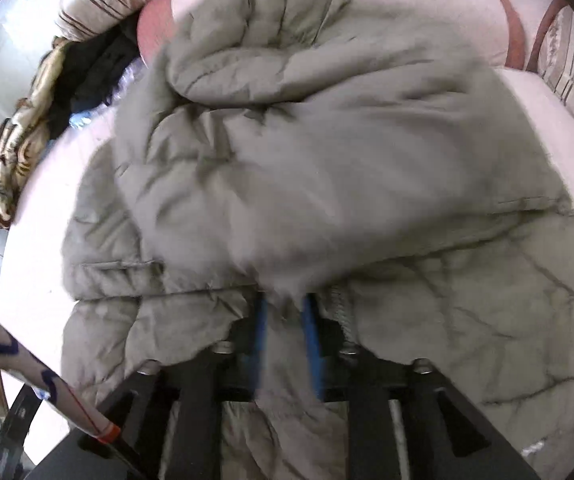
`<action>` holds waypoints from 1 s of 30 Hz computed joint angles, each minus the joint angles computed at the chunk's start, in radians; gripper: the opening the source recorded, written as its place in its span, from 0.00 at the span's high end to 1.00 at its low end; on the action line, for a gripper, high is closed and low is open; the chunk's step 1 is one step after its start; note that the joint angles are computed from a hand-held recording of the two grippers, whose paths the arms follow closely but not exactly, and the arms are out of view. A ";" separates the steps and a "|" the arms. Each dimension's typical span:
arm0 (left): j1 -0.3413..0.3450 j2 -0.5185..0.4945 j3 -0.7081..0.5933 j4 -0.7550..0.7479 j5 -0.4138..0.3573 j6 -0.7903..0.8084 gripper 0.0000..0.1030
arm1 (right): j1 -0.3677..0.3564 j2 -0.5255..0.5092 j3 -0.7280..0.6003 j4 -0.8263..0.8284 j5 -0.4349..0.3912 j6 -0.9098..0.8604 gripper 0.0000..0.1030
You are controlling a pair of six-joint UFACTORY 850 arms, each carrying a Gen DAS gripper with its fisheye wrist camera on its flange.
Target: Fold large clothes
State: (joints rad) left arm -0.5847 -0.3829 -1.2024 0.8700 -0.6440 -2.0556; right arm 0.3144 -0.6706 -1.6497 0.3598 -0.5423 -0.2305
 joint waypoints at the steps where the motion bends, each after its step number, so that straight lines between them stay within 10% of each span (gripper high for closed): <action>1: 0.001 0.000 0.001 -0.005 0.000 0.000 0.03 | -0.002 0.024 0.025 -0.010 0.007 -0.004 0.69; 7: 0.003 0.006 0.010 -0.007 0.004 -0.020 0.03 | -0.040 0.126 0.052 0.034 0.027 -0.119 0.69; 11: 0.000 -0.001 0.001 -0.008 -0.003 -0.003 0.03 | -0.011 0.051 -0.085 -0.200 0.104 0.109 0.60; 21: 0.008 -0.019 -0.022 -0.029 -0.016 0.036 0.03 | -0.011 -0.262 -0.415 -0.351 -0.122 0.335 0.59; 30: 0.009 -0.022 -0.025 -0.042 -0.012 0.047 0.03 | 0.023 -0.104 -0.292 -0.148 0.019 0.130 0.62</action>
State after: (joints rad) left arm -0.5759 -0.4046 -1.2277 0.8282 -0.6565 -2.0084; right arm 0.3370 -0.7746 -1.9418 0.2119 -0.5235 -0.1008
